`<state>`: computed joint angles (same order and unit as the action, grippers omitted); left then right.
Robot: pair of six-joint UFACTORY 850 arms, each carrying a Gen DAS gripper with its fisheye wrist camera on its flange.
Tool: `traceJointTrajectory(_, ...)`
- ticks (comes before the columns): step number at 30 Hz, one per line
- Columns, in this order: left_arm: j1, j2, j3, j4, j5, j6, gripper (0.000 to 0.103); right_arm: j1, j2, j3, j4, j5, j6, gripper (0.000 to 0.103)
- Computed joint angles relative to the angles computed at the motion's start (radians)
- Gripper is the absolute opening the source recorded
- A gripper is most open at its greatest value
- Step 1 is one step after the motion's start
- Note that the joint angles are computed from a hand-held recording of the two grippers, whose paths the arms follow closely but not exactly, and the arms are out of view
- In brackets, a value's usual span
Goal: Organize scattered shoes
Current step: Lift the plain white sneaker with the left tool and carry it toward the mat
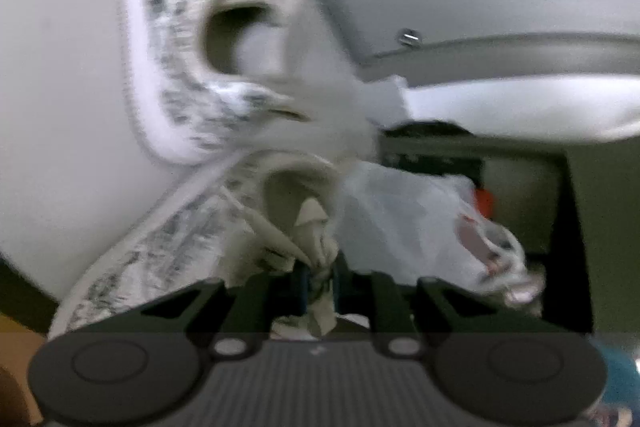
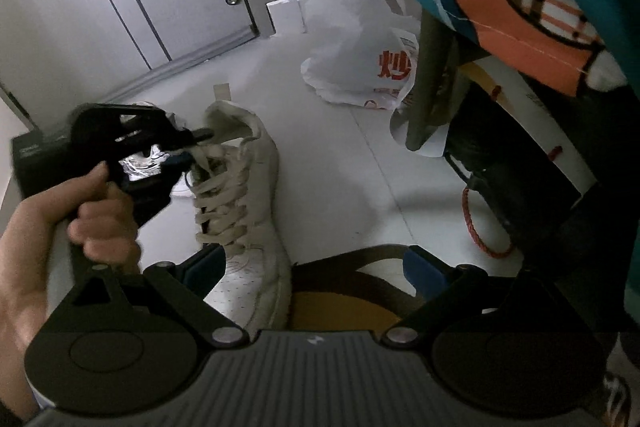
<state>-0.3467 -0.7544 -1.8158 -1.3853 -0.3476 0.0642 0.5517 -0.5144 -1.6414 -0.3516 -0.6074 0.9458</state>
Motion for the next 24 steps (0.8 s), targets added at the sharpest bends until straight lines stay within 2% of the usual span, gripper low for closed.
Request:
traceJointTrajectory(3, -0.004, 0.012, 0.014, -0.071, -0.009, 0.099, 0.011, 0.004, 0.002, 0.008, -0.012, 0.005, 0.012, 0.099)
traceJointTrajectory(6, -0.003, 0.038, 0.063, -0.268, -0.019, 0.298, 0.011, 0.008, 0.007, 0.018, -0.043, 0.017, 0.032, 0.099)
traceJointTrajectory(13, 0.006, 0.106, 0.164, -0.612, -0.100, 0.670, 0.010, 0.022, 0.019, 0.029, -0.151, 0.025, 0.100, 0.099)
traceJointTrajectory(21, 0.021, 0.223, 0.288, -0.823, -0.165, 0.903, 0.010, 0.067, 0.044, 0.042, -0.252, 0.058, 0.135, 0.098)
traceJointTrajectory(24, 0.036, 0.269, 0.330, -0.853, -0.177, 0.946, 0.010, 0.095, 0.054, 0.038, -0.317, 0.073, 0.166, 0.098)
